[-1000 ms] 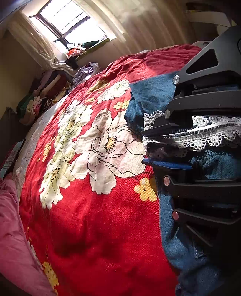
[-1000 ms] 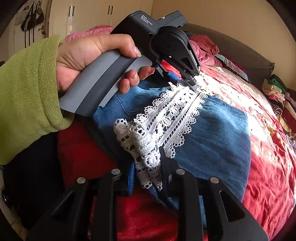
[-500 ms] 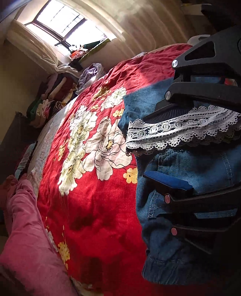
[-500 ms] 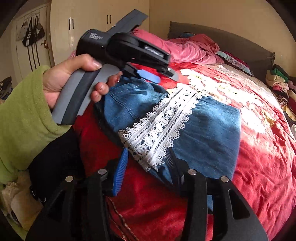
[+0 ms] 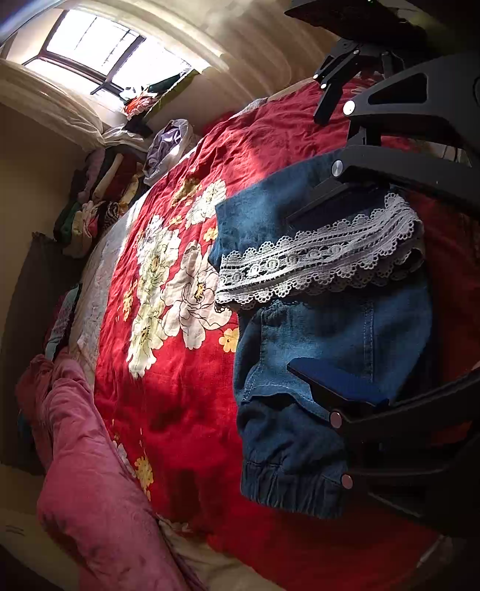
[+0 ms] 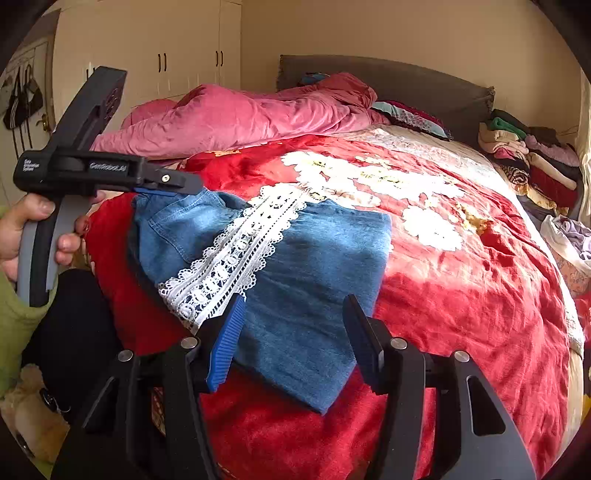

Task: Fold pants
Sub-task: 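Open both grippers and release the folded pants on the duvet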

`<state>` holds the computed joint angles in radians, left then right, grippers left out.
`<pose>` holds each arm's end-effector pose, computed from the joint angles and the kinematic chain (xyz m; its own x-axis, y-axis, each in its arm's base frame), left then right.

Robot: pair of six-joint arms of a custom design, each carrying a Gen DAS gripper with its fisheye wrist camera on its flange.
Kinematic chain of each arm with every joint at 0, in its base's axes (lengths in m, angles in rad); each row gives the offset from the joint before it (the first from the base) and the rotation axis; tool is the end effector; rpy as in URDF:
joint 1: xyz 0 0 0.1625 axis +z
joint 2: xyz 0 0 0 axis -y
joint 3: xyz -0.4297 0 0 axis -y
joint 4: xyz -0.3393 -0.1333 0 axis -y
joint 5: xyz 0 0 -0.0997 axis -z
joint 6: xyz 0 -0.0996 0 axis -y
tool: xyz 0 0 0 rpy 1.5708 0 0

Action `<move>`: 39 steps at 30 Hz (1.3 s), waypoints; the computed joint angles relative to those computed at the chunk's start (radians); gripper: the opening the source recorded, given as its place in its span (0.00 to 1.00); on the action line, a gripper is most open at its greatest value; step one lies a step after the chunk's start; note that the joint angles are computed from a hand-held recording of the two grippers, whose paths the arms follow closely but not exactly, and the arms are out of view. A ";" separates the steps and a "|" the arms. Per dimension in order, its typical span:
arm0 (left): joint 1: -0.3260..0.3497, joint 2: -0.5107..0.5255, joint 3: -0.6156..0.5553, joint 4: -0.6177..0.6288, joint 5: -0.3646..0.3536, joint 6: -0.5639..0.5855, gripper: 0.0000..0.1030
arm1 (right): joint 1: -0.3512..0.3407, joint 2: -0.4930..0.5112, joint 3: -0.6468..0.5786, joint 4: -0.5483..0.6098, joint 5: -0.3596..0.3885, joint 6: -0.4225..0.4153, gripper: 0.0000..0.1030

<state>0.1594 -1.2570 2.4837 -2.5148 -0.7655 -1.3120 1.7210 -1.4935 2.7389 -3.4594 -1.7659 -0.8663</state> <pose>-0.2869 -0.2539 0.1577 -0.8939 0.0359 -0.4469 0.3283 0.7312 -0.5980 0.1546 -0.2598 0.2510 -0.5482 -0.6234 0.5575 -0.8299 0.4881 -0.2702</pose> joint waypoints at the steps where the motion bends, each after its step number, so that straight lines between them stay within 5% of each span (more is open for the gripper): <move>1: -0.008 -0.001 0.001 0.014 -0.005 -0.018 0.63 | -0.003 0.000 -0.001 -0.004 0.000 0.003 0.52; 20: -0.054 0.127 0.017 -0.042 -0.126 -0.057 0.66 | -0.071 -0.021 0.004 0.043 0.054 -0.016 0.52; 29: -0.060 0.190 -0.028 0.121 -0.143 -0.069 0.66 | -0.097 0.041 0.020 0.000 0.031 -0.044 0.52; 35: -0.059 0.196 -0.011 0.108 -0.153 -0.067 0.68 | -0.123 0.113 0.026 -0.060 -0.052 -0.055 0.52; 39: -0.061 0.196 -0.003 0.084 -0.154 -0.068 0.69 | -0.165 0.095 0.024 -0.024 -0.026 -0.027 0.55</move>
